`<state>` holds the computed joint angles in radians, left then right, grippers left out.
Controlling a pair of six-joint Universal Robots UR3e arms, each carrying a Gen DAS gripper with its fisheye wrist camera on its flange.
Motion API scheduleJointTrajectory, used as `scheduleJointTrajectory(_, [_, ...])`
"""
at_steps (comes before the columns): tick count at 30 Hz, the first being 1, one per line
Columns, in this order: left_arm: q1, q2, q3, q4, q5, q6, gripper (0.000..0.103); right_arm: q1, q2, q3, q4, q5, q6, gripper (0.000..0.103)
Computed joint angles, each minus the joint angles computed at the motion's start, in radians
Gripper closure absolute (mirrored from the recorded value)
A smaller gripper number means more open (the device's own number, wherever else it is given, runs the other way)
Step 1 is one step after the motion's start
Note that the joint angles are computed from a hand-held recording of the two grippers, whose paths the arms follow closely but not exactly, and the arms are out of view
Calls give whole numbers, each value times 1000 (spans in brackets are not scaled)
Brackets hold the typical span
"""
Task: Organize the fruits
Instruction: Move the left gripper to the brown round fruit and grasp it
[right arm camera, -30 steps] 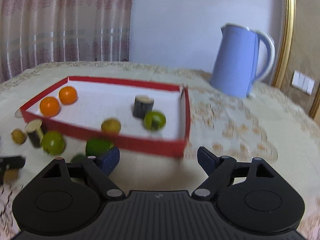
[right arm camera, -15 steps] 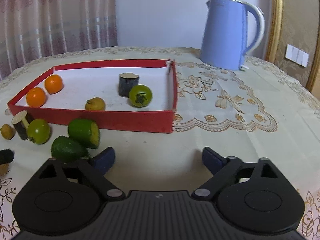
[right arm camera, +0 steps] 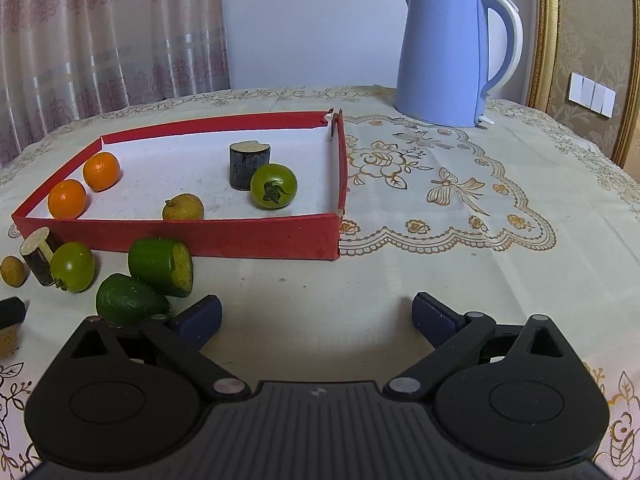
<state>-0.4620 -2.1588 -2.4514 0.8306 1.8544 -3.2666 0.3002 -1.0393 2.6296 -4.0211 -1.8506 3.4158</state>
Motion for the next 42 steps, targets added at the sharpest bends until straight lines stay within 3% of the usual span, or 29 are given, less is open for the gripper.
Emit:
scheduleJointTrajectory(5, [51,59,1,-55,-65,-17,0,-1,0,0,-1,1,0,1])
scheduleJointTrajectory(7, [32,59,38,-106,-16,-12,2,-1,0,0,-1,1,0,1])
scheduleJointTrajectory(9, [31,56,54,-132,-6,1,15,-1,1,0,-2,1,0,1])
scheduleJointTrajectory(11, [47,67,53,-159,-31,-5,17,-1,1,0,-2,1,0,1])
scheduleJointTrajectory(19, [51,42,52,-121,-31,0,22,-1,1,0,-2,1,0,1])
scheduleJointTrajectory(26, [52,36,47,-95,-34,1,49,-1,1,0,-2,1,0,1])
scheduleJointTrajectory(30, [70,35,27,-63,-74,7,72,-1,1,0,-2,1,0,1])
scheduleJointTrajectory(36, [62,17,27,-33,-75,14,79,-1,1,0,-2,2,0,1])
scheduleJointTrajectory(42, [72,9,17,-7,-91,11,80,-2,2,1,-3,3,-1,1])
